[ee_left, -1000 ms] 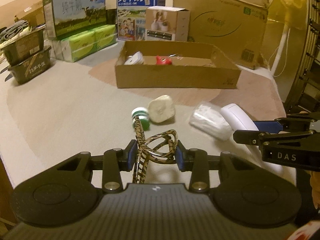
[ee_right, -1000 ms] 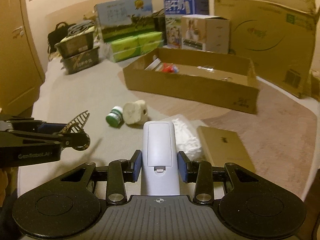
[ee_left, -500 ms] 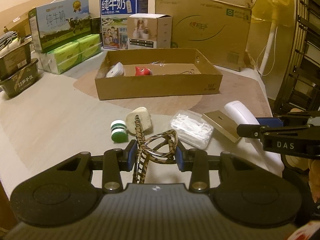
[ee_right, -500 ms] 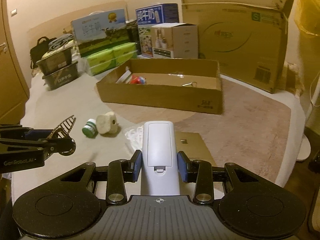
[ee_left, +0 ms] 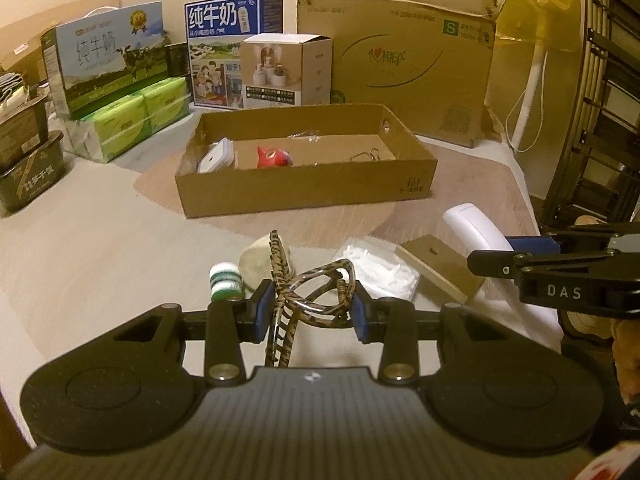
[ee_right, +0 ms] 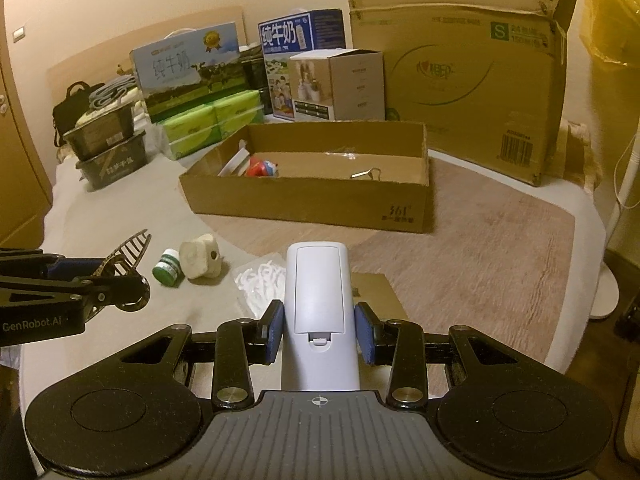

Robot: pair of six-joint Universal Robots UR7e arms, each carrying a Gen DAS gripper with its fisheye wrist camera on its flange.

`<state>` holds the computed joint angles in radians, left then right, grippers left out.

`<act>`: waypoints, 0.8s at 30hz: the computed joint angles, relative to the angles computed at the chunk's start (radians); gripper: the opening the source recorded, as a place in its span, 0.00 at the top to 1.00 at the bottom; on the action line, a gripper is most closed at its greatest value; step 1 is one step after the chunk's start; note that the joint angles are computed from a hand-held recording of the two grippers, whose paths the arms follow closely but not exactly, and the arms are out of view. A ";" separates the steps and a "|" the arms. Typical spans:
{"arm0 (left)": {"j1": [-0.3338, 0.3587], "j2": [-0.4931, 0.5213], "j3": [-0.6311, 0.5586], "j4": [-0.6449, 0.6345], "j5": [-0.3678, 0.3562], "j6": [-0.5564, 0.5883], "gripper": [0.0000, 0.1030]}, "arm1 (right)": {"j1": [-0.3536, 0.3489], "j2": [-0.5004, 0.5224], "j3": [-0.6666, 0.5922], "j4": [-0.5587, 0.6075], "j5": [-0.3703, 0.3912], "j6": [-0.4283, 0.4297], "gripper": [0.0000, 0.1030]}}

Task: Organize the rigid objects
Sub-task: 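Carry the white device and leopard-print cord over the cardboard box with both tools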

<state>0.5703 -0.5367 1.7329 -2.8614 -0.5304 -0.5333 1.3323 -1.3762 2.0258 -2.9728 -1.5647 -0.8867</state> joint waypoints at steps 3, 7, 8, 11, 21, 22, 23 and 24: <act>0.017 0.005 -0.026 -0.045 -0.018 0.050 0.65 | 0.010 0.018 -0.032 0.003 0.001 0.009 0.63; 0.045 0.027 -0.093 -0.079 -0.033 0.145 0.65 | 0.027 0.052 -0.093 0.021 0.000 0.032 0.63; 0.053 0.032 -0.111 -0.085 -0.039 0.168 0.65 | 0.032 0.066 -0.113 0.026 -0.003 0.039 0.63; 0.078 0.056 -0.178 -0.099 -0.051 0.245 0.65 | 0.047 0.104 -0.171 0.043 -0.012 0.059 0.63; 0.169 0.155 -0.438 -0.096 -0.098 0.435 0.65 | 0.091 0.260 -0.407 0.117 -0.034 0.101 0.63; 0.179 0.166 -0.467 -0.091 -0.108 0.447 0.65 | 0.093 0.275 -0.431 0.128 -0.037 0.106 0.63; 0.189 0.178 -0.496 -0.082 -0.117 0.454 0.65 | 0.096 0.294 -0.459 0.140 -0.039 0.113 0.63; 0.197 0.190 -0.525 -0.073 -0.124 0.461 0.65 | 0.098 0.311 -0.486 0.152 -0.042 0.122 0.63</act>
<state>0.7676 -0.3471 1.2074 -2.9343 -0.6548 -0.0719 1.4304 -1.0653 1.5401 -2.8208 -1.6070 -0.7649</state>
